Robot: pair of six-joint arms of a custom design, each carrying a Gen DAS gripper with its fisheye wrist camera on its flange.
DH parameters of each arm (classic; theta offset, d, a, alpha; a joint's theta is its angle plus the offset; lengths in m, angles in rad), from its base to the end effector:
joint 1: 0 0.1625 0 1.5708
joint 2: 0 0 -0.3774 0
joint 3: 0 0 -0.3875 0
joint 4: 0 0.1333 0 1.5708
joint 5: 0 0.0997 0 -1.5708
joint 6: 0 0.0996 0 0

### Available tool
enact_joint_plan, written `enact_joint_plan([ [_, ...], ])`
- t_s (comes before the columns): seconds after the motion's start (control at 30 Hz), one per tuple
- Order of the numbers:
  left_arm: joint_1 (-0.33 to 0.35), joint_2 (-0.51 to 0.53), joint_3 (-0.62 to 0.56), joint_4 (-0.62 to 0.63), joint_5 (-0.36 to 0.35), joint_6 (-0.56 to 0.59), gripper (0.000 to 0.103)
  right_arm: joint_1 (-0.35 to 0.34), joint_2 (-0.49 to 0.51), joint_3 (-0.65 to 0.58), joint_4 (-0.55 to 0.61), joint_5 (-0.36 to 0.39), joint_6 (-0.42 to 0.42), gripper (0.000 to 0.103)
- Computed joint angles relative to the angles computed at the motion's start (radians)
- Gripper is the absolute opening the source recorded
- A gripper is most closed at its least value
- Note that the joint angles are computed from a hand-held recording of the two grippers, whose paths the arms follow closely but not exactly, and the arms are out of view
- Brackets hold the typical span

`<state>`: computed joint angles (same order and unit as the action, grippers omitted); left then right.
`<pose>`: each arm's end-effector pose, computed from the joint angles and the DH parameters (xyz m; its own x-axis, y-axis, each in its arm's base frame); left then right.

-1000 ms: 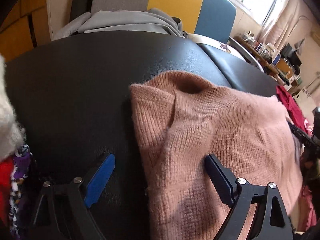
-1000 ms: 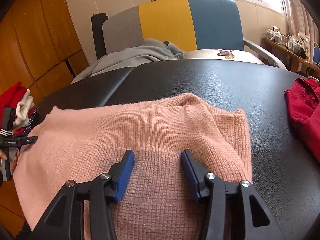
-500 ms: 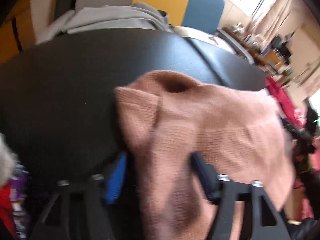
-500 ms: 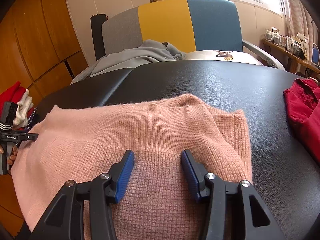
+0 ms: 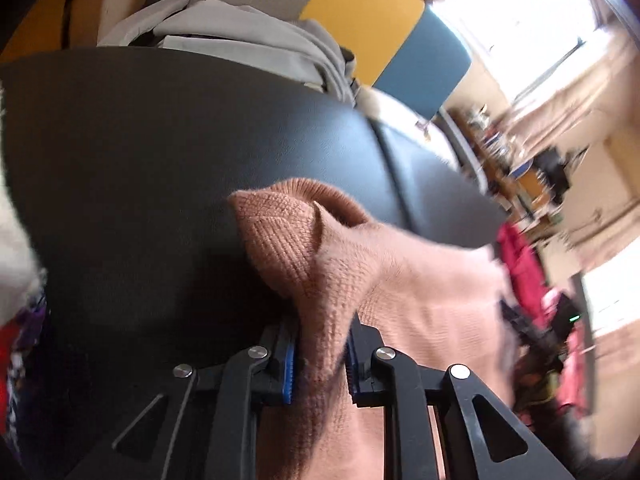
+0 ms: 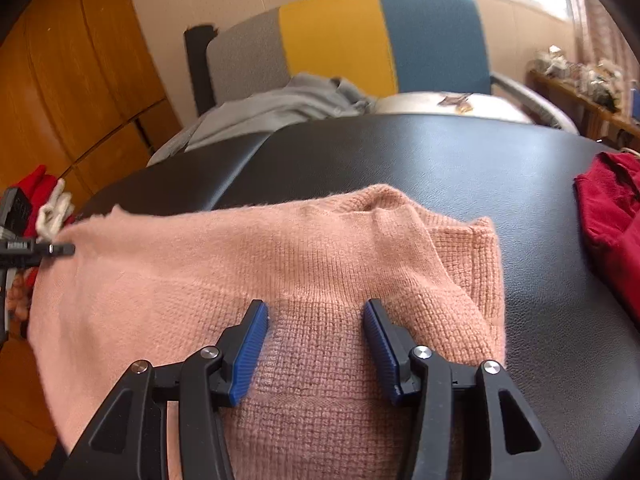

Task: Fold clothes
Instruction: 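Lift the held sweater edge with the left gripper and fold it over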

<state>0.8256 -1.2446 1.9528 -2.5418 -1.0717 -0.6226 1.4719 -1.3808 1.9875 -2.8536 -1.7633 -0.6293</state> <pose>-0.2293 -0.5154 0.2094 -0.9746 -0.0044 -0.2240 0.1065 0.8705 -0.4806 0.0615 -0.5373 0.2983 -0.8254 -0.2822 0.4890 -0.5057 0.7547 -0.4181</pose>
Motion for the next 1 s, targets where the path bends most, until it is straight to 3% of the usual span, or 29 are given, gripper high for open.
enact_joint_plan([
  [0.17, -0.048, -0.035, -0.045, 0.089, 0.04, -0.05, 0.017, -0.004, -0.071, -0.047, 0.191, 0.012, -0.082, 0.051],
  [0.43, -0.124, -0.016, -0.165, 0.233, 0.08, -0.18, 0.017, -0.008, -0.067, -0.116, 0.41, -0.093, -0.286, 0.051],
  [0.53, -0.155, 0.055, -0.259, 0.286, 0.073, -0.202, 0.017, -0.017, -0.05, -0.114, 0.398, -0.084, -0.329, 0.052],
  [0.67, -0.19, 0.159, -0.376, 0.277, 0.023, -0.2, 0.016, -0.042, -0.05, -0.106, 0.374, -0.027, -0.318, 0.052],
  [0.87, -0.22, 0.394, -0.61, 0.269, -0.06, -0.174, 0.014, -0.078, -0.083, -0.039, 0.279, 0.046, -0.318, 0.053],
  [1.0, -0.213, 0.586, -0.815, 0.344, -0.102, -0.175, 0.014, -0.096, -0.099, -0.01, 0.242, 0.083, -0.31, 0.053],
])
